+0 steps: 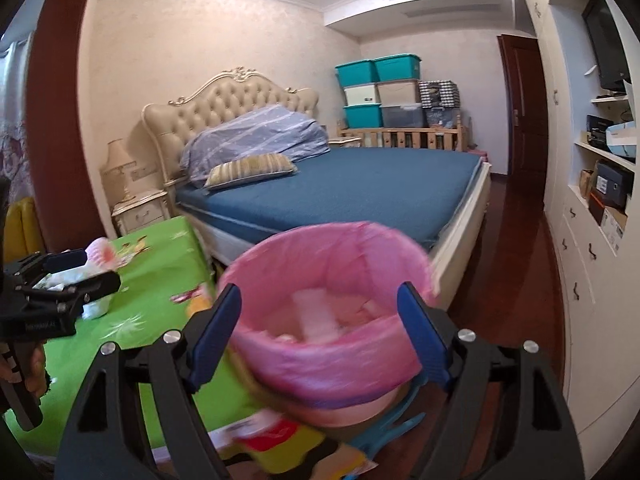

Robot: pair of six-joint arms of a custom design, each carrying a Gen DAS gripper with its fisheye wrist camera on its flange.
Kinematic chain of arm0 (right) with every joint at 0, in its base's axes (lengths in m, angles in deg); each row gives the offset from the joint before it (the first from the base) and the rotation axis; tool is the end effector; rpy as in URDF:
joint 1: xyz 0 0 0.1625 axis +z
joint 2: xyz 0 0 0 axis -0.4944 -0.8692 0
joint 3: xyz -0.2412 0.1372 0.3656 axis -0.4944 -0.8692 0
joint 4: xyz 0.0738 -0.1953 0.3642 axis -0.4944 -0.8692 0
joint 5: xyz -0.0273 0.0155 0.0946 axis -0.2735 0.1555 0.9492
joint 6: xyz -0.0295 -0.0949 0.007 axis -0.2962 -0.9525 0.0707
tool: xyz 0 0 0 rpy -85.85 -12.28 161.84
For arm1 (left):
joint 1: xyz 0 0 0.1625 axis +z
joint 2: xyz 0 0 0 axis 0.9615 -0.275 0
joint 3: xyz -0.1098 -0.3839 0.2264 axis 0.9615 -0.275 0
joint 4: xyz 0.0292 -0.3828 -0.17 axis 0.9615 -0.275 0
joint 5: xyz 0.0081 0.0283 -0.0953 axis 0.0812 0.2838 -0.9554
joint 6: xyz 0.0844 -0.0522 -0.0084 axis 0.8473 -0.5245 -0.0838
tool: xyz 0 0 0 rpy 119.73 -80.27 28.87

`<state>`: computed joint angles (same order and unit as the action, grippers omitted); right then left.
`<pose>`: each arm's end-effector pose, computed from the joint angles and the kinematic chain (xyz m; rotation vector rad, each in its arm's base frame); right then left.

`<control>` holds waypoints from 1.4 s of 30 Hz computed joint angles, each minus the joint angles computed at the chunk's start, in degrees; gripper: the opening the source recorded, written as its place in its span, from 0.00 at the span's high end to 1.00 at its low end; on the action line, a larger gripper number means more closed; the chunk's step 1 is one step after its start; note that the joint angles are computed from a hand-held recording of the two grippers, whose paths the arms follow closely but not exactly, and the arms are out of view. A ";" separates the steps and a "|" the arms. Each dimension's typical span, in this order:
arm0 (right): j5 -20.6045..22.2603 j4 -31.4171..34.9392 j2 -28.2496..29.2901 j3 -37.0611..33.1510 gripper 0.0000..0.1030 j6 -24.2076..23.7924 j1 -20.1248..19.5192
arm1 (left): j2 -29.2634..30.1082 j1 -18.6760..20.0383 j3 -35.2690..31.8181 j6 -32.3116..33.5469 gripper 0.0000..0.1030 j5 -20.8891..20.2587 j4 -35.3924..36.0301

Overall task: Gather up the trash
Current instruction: 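Open both tools to drop the tissue and foam into the wastebasket, then grasp the black box with the right tool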

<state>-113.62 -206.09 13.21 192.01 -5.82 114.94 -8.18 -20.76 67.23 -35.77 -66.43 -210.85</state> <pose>0.0763 -0.4751 0.1227 0.4412 -2.1176 1.4146 -0.1568 -0.5404 0.0631 0.9700 2.1305 -1.0032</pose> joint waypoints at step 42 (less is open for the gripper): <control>-30.21 46.40 31.19 -45.18 0.16 10.67 30.10 | -28.16 19.62 17.38 4.47 0.13 10.55 -15.65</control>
<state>-143.83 -159.69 44.40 146.84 4.85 145.04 -36.34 -1.14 84.61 -31.31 -55.87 -226.51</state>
